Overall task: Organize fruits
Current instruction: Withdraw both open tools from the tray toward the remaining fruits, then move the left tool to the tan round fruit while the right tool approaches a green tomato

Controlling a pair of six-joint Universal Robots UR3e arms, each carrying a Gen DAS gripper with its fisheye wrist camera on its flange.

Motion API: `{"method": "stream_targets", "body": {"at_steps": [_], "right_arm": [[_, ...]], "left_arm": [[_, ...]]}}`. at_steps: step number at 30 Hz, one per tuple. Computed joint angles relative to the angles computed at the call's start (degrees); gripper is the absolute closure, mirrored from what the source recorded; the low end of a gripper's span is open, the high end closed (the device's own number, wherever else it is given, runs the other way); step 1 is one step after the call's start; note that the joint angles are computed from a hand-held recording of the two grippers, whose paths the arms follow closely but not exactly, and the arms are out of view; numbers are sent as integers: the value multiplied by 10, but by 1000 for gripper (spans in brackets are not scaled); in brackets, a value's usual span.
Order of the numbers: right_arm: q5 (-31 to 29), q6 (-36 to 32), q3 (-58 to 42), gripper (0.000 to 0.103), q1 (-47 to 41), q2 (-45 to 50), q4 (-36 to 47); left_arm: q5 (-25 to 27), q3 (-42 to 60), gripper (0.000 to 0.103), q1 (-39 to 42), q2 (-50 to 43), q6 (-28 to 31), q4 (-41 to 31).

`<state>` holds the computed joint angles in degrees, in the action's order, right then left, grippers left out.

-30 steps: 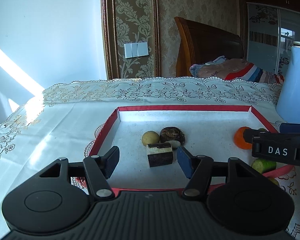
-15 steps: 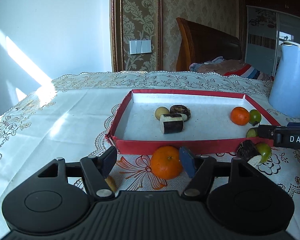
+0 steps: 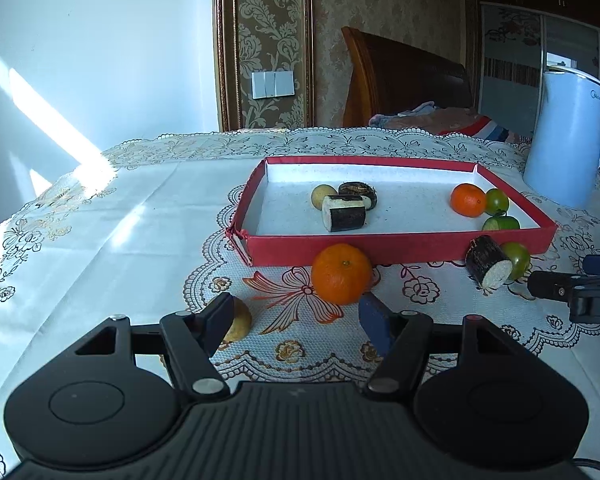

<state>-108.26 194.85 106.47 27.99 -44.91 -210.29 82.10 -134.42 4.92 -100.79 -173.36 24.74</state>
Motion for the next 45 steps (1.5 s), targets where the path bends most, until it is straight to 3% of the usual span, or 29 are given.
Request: {"method": "stream_targets", "body": {"at_steps": [2,5,7,9,14,18,23,28,32,34,36,45], "right_arm": [[-3,-4,-7,9,2,1,12],[-1,-5,-14,9,2,1,31],[3,-1,-15,7,0,-1,38],[9,5,-13,6,-4,-4,46],[13,8,-16,6,-6,-3,55],[12,10,-17,6,-6,-3,57],[13,19,-12,5,-8,-5,54],[20,29,-6,5,-14,-8,55],[14,28,-7,6,-11,-6,48],[15,30,-7,10,-12,-6,45],[21,31,-13,15,-15,-7,59],[18,24,-85,17,-15,8,137]], "left_arm": [[-11,-32,34,17,3,17,34],[-86,-50,34,75,37,7,-20],[-104,-42,34,94,40,-19,-41],[-89,-33,34,85,37,-23,-48],[-18,-30,34,38,12,-7,12],[4,14,34,32,5,-3,-48],[-14,60,34,49,-5,-8,-126],[15,71,34,34,-28,-7,-105],[8,69,35,39,-27,-10,-104],[8,64,48,40,-26,-14,-96],[5,63,52,42,-25,-16,-94],[7,63,53,41,-26,-16,-94]]}}
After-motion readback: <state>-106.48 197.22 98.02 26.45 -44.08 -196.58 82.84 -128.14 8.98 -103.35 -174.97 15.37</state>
